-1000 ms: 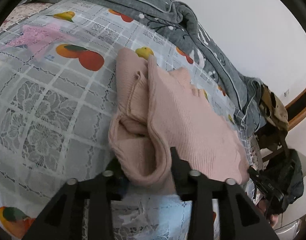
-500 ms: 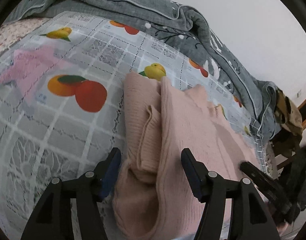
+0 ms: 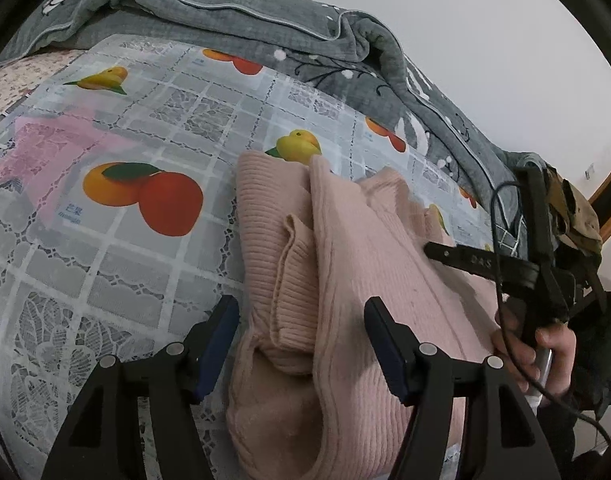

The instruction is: Fold small clothes

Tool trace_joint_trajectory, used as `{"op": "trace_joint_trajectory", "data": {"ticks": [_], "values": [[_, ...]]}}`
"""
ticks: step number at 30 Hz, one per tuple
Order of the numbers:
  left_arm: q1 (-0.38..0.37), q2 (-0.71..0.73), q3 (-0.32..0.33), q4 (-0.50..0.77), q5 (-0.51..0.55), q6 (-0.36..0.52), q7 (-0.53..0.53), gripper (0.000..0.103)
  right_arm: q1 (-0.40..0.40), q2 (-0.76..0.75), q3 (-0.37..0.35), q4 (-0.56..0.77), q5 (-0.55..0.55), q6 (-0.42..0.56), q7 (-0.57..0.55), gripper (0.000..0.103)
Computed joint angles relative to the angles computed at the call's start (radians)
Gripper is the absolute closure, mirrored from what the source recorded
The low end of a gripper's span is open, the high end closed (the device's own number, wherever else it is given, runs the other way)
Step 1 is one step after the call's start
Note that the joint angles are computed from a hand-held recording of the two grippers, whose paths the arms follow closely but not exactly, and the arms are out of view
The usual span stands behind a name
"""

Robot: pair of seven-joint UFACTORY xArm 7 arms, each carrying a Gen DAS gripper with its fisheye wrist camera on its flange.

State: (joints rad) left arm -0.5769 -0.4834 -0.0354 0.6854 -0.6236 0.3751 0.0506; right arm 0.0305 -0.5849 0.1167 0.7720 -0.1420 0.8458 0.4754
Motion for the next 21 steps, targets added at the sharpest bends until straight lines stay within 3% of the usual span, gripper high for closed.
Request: {"op": "trace_joint_trajectory", "data": {"ticks": [5,9,15,21], "values": [[-0.011,0.002,0.01,-0.001,-0.017,-0.003,0.017,0.038,0.048,-0.08,-0.019,-0.008,0.064,0.071,-0.033,0.069],[-0.012,0.0,0.001,0.003,0.0,0.011,0.035,0.035,0.069,-0.26,0.065,-0.104,0.022,0.139,-0.036,0.069],[-0.022,-0.034,0.016,-0.01,-0.024,0.053,0.047,0.034,0.119,-0.466,0.13,-0.181,0.03,0.24,0.014,0.069],[-0.039,-0.048,0.03,-0.026,-0.083,0.051,0.082,0.027,0.144,-0.536,0.174,-0.248,0.025,0.224,0.047,0.068]]}}
